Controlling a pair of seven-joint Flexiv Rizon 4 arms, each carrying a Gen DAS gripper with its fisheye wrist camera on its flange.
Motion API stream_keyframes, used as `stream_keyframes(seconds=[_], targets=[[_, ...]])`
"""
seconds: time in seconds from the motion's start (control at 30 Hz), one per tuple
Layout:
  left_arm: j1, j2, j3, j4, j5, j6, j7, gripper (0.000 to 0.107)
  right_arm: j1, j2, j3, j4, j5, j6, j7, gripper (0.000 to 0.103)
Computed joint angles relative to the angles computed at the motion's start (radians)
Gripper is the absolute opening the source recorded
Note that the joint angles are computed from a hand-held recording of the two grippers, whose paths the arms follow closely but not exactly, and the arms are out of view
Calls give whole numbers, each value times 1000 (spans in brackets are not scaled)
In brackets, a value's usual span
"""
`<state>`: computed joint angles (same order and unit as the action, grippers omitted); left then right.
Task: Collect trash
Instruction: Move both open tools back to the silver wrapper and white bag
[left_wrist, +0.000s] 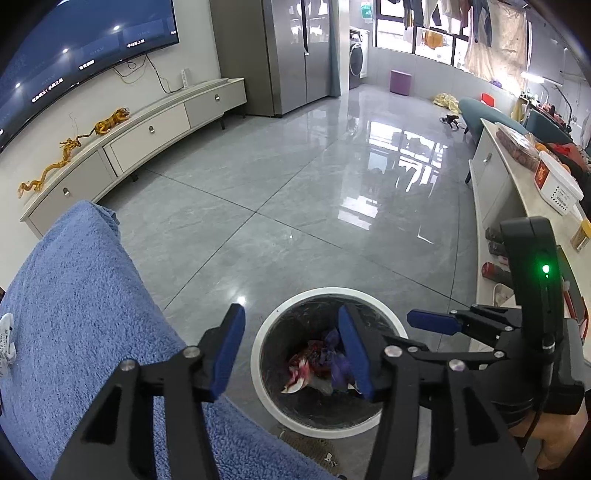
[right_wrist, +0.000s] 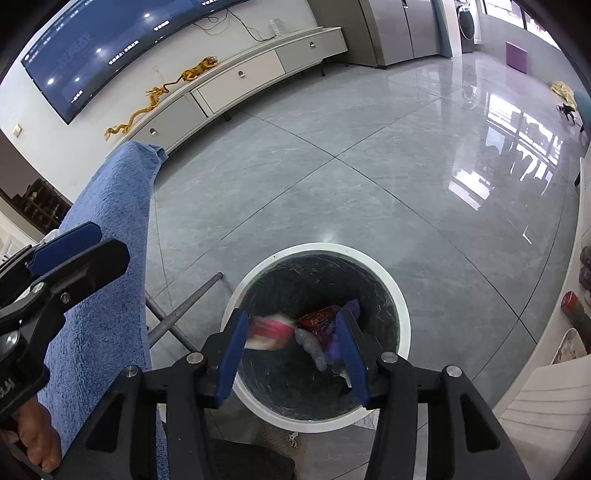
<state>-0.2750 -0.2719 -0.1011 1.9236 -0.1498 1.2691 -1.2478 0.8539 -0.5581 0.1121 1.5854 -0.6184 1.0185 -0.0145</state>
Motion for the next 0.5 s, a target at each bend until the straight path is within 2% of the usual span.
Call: stream_keyframes(seconds=[0.23,0.5], targets=[[16,26,-5,31,-33,18,20,52,15,19,-9,-1,-29,-27,23,49],[23,88,21,87,-11,83,-13,53,36,36,-6,-32,-86,-81,31,52]])
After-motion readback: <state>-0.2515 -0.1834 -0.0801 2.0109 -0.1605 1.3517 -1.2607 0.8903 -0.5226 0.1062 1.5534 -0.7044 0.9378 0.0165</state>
